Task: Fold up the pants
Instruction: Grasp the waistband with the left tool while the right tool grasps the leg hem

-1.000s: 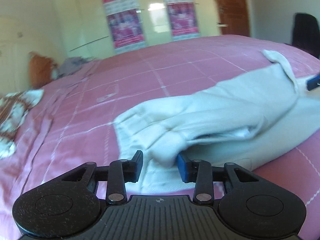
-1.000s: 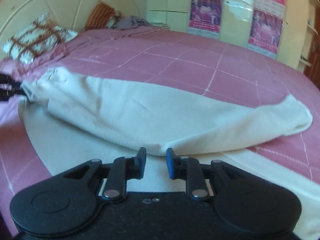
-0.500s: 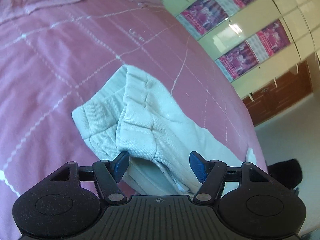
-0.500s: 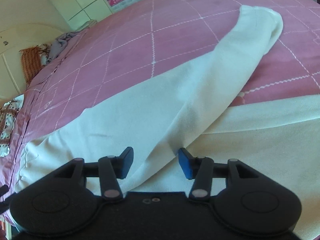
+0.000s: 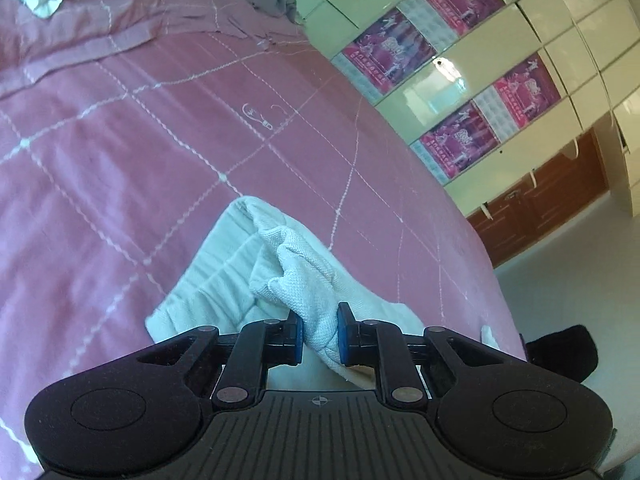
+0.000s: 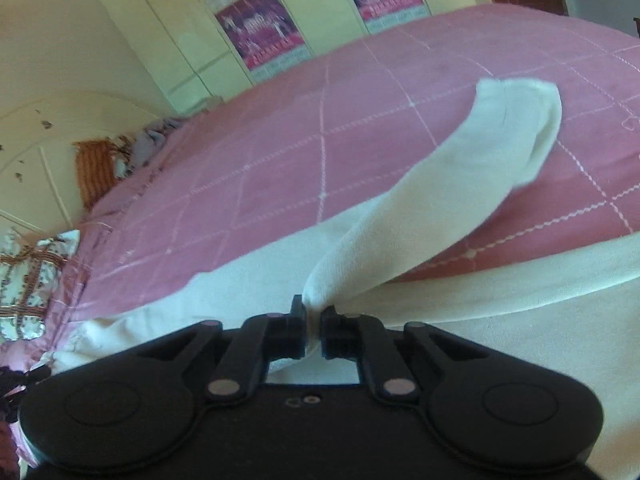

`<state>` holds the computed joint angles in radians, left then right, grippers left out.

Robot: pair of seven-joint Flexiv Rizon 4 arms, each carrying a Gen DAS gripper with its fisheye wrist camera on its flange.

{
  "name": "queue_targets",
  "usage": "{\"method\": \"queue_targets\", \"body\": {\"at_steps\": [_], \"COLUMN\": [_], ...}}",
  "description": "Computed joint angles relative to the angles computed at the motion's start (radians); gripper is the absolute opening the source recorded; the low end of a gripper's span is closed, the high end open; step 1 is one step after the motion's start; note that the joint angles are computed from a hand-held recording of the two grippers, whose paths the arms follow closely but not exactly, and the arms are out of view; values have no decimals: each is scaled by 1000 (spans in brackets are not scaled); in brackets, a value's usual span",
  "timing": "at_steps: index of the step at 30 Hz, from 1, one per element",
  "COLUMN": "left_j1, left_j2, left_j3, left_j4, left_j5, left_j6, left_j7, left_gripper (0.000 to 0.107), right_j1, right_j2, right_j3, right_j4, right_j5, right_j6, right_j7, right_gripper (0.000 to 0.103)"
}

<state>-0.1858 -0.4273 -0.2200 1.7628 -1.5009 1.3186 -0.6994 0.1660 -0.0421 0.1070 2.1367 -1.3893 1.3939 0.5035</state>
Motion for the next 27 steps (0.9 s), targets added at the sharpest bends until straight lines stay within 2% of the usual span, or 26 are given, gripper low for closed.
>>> {"method": "queue_targets", "body": {"at_steps": [1, 2, 3, 4, 6, 8, 9, 12, 14, 16, 17, 18, 20, 22, 24, 26, 27], "left_j1": [12, 17, 19, 34, 77, 82, 81, 86, 79, 47, 27, 10, -5, 7, 46, 77, 91], "left_j2": [3, -6, -25, -39, -33, -21, -18, -5, 10, 8, 2, -4, -8, -8, -3, -2, -7], "left_j3": [27, 73, 106, 107, 54, 41, 46, 47, 53, 99, 126, 149, 177, 170, 128, 88, 67], "left_j4": [15, 20, 20, 28, 45, 49, 45, 52, 65, 53, 39, 24, -2, -15, 2, 20, 31], "left_j5": [101, 262, 377, 427, 386, 428, 476, 572, 633, 790, 868, 934, 1030, 1071, 1059, 1026, 1004], "left_j6": [-37, -85, -126, -155, -145, -113, -108, -95, -73, -63, -63, -67, -87, -104, -95, -81, -64], "left_j7": [-48, -160, -220, -218, -223, -232, -251, -310, -353, -409, -449, -485, -543, -577, -570, -561, -550], "left_gripper": [16, 16, 16, 16, 16, 16, 16, 17, 20, 20, 20, 20, 21, 21, 21, 21, 21], "right_j1": [-7, -14, -17, -5, 16, 28, 30, 49, 67, 85, 91, 97, 120, 136, 160, 177, 179], "right_j2": [20, 34, 38, 34, -13, -5, -3, -1, 26, 78, 87, 78, 48, -2, -67, -109, -107], "right_j3": [-5, -6, 7, 25, 52, 29, 34, 44, 60, 78, 85, 85, 91, 80, 72, 61, 55], "right_j4": [10, 19, 31, 53, 93, 110, 110, 107, 119, 114, 100, 70, 4, -72, -165, -215, -208], "right_j5": [-114, -230, -281, -266, -128, -188, -176, -42, 68, 52, 62, 103, 269, 390, 553, 618, 622], "right_j6": [18, 34, 31, -1, -25, -21, -30, -39, -81, -215, -272, -316, -428, -523, -638, -719, -719], "right_j7": [103, 217, 276, 270, 234, 335, 327, 224, 129, 105, 71, 5, -197, -356, -562, -693, -717], "right_gripper": [7, 7, 7, 8, 8, 8, 8, 10, 25, 48, 52, 56, 58, 67, 67, 65, 45]}}
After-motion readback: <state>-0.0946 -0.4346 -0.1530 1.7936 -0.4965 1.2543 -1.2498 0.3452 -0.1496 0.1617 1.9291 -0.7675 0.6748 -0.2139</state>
